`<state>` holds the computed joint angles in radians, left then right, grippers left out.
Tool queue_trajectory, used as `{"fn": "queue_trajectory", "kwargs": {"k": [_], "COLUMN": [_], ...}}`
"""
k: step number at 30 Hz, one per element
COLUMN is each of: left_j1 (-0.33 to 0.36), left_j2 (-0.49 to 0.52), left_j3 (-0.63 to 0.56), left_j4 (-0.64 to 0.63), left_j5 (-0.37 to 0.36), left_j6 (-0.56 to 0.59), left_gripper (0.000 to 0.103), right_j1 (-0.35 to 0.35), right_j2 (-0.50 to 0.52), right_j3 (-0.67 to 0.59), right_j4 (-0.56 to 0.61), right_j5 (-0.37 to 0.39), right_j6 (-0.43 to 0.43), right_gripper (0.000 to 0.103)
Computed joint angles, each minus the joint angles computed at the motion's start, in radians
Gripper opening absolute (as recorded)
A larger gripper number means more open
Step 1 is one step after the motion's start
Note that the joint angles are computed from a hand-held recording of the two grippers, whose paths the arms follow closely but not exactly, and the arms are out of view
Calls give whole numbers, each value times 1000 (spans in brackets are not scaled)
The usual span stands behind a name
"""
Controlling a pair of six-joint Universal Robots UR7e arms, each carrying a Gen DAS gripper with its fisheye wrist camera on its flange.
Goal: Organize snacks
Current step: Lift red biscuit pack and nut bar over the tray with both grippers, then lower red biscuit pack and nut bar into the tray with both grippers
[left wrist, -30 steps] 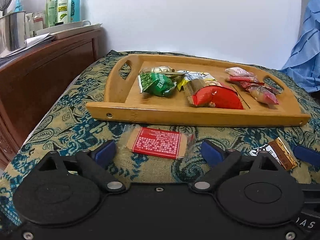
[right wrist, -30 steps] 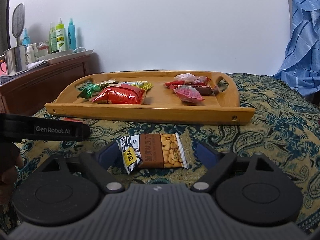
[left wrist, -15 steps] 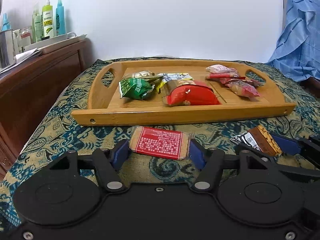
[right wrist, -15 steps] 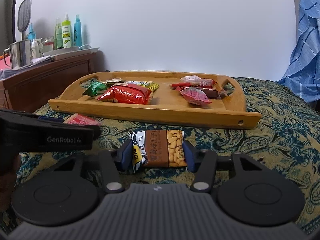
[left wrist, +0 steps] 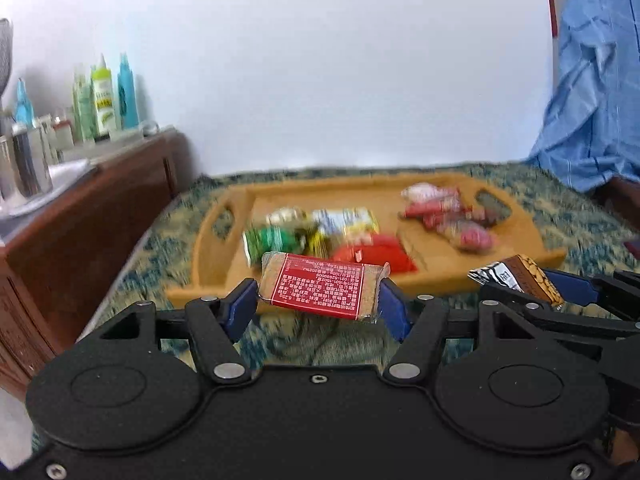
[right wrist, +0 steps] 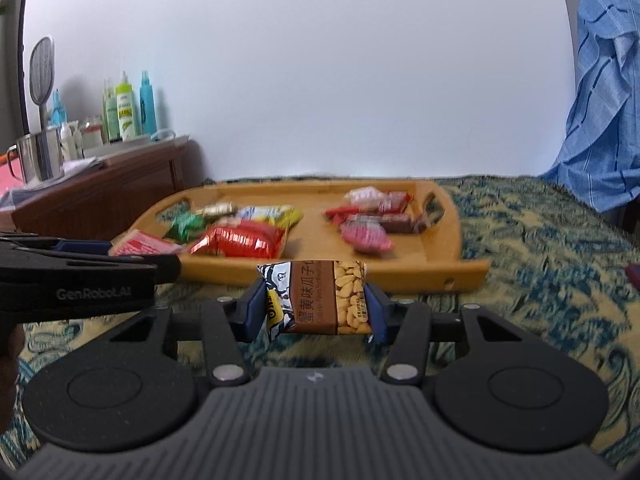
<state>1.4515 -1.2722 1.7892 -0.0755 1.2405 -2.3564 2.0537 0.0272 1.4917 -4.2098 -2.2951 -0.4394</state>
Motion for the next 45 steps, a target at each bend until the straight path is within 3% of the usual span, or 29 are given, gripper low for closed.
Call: {"fn": "queue_trajectory", "kwargs": {"k": [5, 13, 23, 33, 45], "left_j1": [-22, -52, -42, -9, 8], "left_j2": [0, 68, 243, 440, 600], "left_j3": [-32, -176, -469, -755, -1003], "left_j4": [-7, 48, 204, 333, 471], "left_j5": [6, -18, -84, -138, -196], "left_j6": [-17, -60, -147, -139, -170], "left_gripper": [63, 63, 63, 63, 63], "right_j1": [-4, -29, -84, -131, -172], "right_j2": [-38, -81, -91, -75, -36], "right_j3": [-5, -54, -179, -288, -399], "right_j4": [5, 34, 176, 356, 504], "right_j5": [19, 50, 120, 158, 181], "right_j6": [-17, -65, -59, -29, -19], "right_gripper": [55, 55, 55, 55, 55]}}
